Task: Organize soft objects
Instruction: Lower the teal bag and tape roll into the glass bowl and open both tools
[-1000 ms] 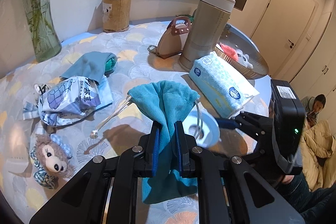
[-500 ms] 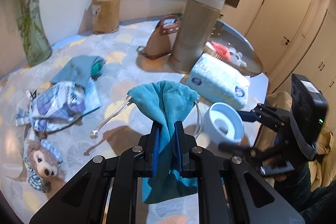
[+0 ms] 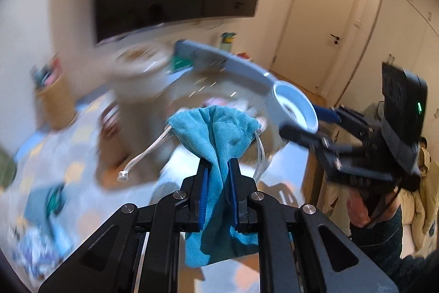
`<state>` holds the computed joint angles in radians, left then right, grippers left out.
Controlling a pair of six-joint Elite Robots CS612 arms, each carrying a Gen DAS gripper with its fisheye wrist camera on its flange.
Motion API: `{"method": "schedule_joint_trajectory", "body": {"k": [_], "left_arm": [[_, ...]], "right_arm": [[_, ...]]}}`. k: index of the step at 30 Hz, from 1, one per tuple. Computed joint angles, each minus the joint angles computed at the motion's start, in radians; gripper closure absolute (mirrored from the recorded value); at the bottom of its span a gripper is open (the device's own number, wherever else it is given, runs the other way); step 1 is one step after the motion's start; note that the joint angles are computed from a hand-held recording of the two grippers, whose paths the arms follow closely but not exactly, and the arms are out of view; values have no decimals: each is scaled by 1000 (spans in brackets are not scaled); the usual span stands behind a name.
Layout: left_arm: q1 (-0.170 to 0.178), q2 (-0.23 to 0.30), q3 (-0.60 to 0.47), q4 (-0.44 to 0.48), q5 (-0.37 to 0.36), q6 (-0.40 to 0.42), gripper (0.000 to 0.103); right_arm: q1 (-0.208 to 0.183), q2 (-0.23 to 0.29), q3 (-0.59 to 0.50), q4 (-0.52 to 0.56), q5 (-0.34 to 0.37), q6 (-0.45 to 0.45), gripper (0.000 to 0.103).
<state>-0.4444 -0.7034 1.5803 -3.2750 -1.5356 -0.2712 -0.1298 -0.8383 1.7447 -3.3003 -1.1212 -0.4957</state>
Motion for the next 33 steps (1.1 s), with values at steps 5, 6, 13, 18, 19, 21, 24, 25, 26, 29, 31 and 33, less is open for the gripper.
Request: {"method": "schedule_joint_trajectory", "body": {"k": [5, 6, 13, 18, 19, 21, 24, 25, 26, 29, 31, 33], "left_arm": [[-12, 62, -148, 78, 17, 13, 92], [-15, 74, -172, 95, 29, 12, 92], [-20, 175, -355, 261, 110, 37, 92], [-33, 216, -422, 317, 214, 37, 68], [-35, 217, -421, 326, 222, 41, 61], [-36, 212, -411, 334, 203, 56, 58], [-40, 188, -362, 299, 166, 78, 58], [-41, 175, -336, 270, 153, 87, 58], [-42, 167, -320, 250, 144, 90, 57], [-41, 127, -249, 181, 111, 84, 41], [-40, 92, -188, 121, 94, 70, 40], [-36, 51, -120, 61, 61, 49, 40]], "right_arm": [[-13, 25, -131, 53, -88, 197, 38], [-14, 33, -157, 79, -94, 229, 38], [-13, 136, -358, 330, -85, 459, 37], [-14, 183, -437, 449, -67, 470, 32], [-14, 183, -437, 466, -67, 466, 32], [-15, 182, -429, 463, -64, 477, 32], [-29, 162, -388, 427, -28, 485, 32], [-33, 154, -373, 414, -21, 487, 32], [-38, 138, -343, 385, -9, 488, 32], [-43, 106, -284, 331, 10, 485, 28], [-46, 85, -250, 305, 24, 484, 26], [-48, 59, -206, 272, 55, 465, 26]]}}
